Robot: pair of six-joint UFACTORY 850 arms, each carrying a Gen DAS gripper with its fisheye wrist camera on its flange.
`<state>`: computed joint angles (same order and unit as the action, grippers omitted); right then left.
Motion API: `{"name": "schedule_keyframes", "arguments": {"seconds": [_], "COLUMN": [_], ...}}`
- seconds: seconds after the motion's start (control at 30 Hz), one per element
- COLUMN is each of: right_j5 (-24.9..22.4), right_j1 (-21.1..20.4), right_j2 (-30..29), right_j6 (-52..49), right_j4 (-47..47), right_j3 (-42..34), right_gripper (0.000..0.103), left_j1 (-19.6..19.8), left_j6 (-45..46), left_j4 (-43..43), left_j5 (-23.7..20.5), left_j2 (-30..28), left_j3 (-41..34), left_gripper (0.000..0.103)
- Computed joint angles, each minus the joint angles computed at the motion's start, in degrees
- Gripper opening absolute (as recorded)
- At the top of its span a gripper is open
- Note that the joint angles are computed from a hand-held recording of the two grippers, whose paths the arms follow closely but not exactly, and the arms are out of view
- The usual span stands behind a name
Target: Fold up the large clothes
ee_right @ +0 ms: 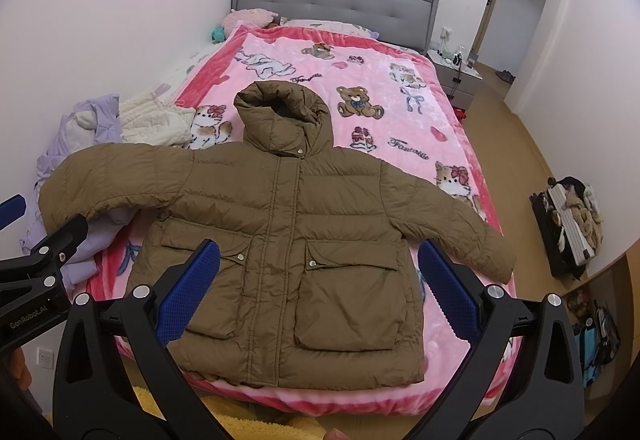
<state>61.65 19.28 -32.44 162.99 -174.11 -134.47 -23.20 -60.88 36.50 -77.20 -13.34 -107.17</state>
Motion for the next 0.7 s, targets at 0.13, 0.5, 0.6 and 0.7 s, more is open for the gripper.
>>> {"name": "schedule_keyframes", "arguments": {"seconds": [0.13, 0.5, 0.6, 0.7], "right_j5": [0.02, 0.16, 0.15, 0.35], "right_j1": [-0.03, 0.02, -0.01, -0.03], "right_j2": [0.02, -0.16, -0.15, -0.31], "right_j6": [-0.04, 0.09, 0.0, 0.01], "right_j4": [0.14, -0.05, 0.04, 0.04], "right_j3": [0.0, -0.31, -0.32, -0.6], "right_gripper": [0.095, 0.095, 0.095, 0.095], "left_j1": [0.02, 0.05, 0.06, 0.05], "left_j6": [-0.02, -0.03, -0.08, -0.06], "left_j4": [0.01, -0.03, -0.04, 0.01], "left_j5": [0.06, 0.24, 0.27, 0.21], "left_j2": [0.07, 0.25, 0.29, 0.32], "left_j3": [0.1, 0.35, 0.41, 0.46], "left_gripper": [0.098, 0.098, 0.098, 0.098]}}
